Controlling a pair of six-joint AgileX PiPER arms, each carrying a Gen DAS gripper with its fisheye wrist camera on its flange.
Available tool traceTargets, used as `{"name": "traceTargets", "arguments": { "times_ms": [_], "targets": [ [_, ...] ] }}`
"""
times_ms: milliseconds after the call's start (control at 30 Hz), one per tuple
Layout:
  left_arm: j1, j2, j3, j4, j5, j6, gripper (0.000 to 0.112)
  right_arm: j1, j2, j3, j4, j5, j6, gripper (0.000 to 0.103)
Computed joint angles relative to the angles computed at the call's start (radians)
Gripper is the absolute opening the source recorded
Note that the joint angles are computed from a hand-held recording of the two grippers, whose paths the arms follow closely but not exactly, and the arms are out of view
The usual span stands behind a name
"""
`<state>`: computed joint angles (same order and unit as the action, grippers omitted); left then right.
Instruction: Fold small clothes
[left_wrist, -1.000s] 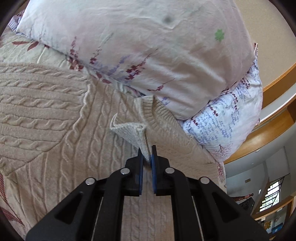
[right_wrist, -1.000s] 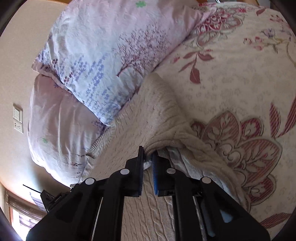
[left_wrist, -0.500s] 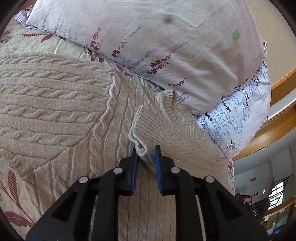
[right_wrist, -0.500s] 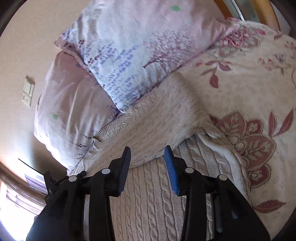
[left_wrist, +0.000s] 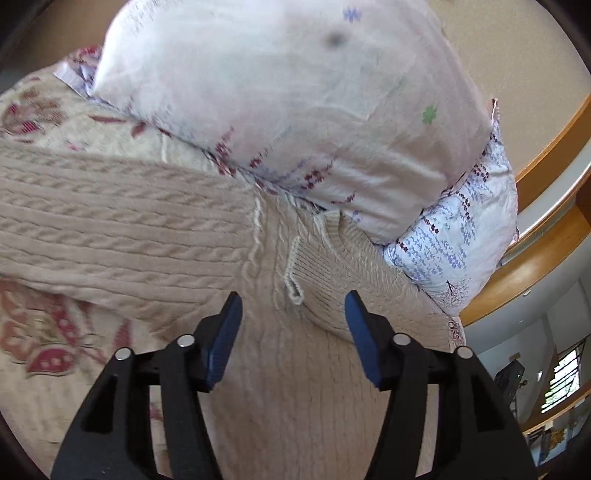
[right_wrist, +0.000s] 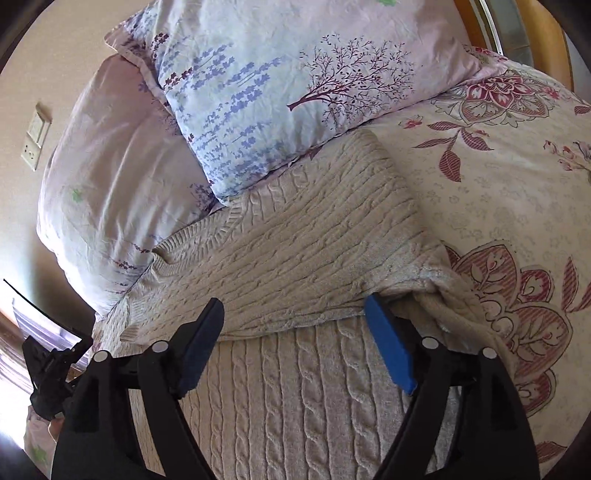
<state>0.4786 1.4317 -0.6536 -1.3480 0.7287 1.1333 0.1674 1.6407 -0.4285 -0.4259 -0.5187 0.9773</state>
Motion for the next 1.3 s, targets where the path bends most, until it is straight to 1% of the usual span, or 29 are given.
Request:
{"name": "traceTargets", "arguments": {
  "times_ms": [67,133,200,233,267,300,400,533,600,733,833,867,967,1000,1033,1067,1167,1300],
  "targets": [
    [0.14,-0.076,0.03,0.045,0.036,0.018,0.063,0.003,0.01,0.011,0.005,-0.036,-0.017,0.091],
    [0.302,-0.096,0.03,0.087,0.101,0.017,0.063,0.012,0.02,0.026,0.04,-0.077,-0.066,0.094],
    [0.431,-0.064,0.0,0.136,0.148,-0.022,0.061,0.016,0.023,0.032,0.051,-0.096,-0.079,0.095],
    [0.483,-0.037,-0.018,0.157,0.165,-0.047,0.061,0.009,0.026,0.036,0.039,-0.11,-0.069,0.095],
    [0.522,-0.006,-0.033,0.168,0.183,-0.065,0.058,0.0,0.029,0.039,0.025,-0.123,-0.058,0.095],
    [0.556,0.027,-0.047,0.176,0.201,-0.083,0.054,-0.007,0.032,0.042,0.013,-0.136,-0.05,0.095],
    [0.612,0.106,-0.074,0.178,0.222,-0.123,0.048,-0.012,0.034,0.048,0.004,-0.151,-0.047,0.095],
    [0.621,0.188,-0.103,0.145,0.218,-0.178,0.042,-0.014,0.033,0.055,0.001,-0.163,-0.049,0.095],
    [0.617,0.215,-0.114,0.12,0.207,-0.204,0.036,-0.016,0.034,0.056,-0.006,-0.168,-0.048,0.096],
    [0.622,0.241,-0.136,0.082,0.176,-0.231,0.034,-0.019,0.036,0.062,-0.013,-0.181,-0.048,0.097],
    [0.635,0.268,-0.161,0.066,0.168,-0.252,0.031,-0.02,0.035,0.061,-0.016,-0.181,-0.047,0.097],
    [0.639,0.28,-0.17,0.059,0.169,-0.254,0.029,-0.02,0.034,0.061,-0.017,-0.18,-0.046,0.097],
    [0.641,0.311,-0.194,0.042,0.164,-0.264,0.018,-0.023,0.034,0.062,-0.025,-0.186,-0.041,0.097],
    [0.637,0.321,-0.204,0.04,0.162,-0.269,0.016,-0.023,0.034,0.062,-0.026,-0.188,-0.04,0.097],
    [0.632,0.324,-0.209,0.041,0.157,-0.277,0.011,-0.026,0.035,0.064,-0.031,-0.193,-0.037,0.098],
    [0.626,0.319,-0.208,0.039,0.153,-0.282,0.008,-0.025,0.034,0.065,-0.03,-0.196,-0.037,0.098],
    [0.599,0.247,-0.18,0.001,0.15,-0.246,0.007,-0.032,0.035,0.071,-0.039,-0.212,-0.033,0.098],
    [0.523,0.134,-0.152,-0.071,0.233,-0.199,0.007,-0.034,0.038,0.078,-0.036,-0.231,-0.036,0.098]
  ]
}}
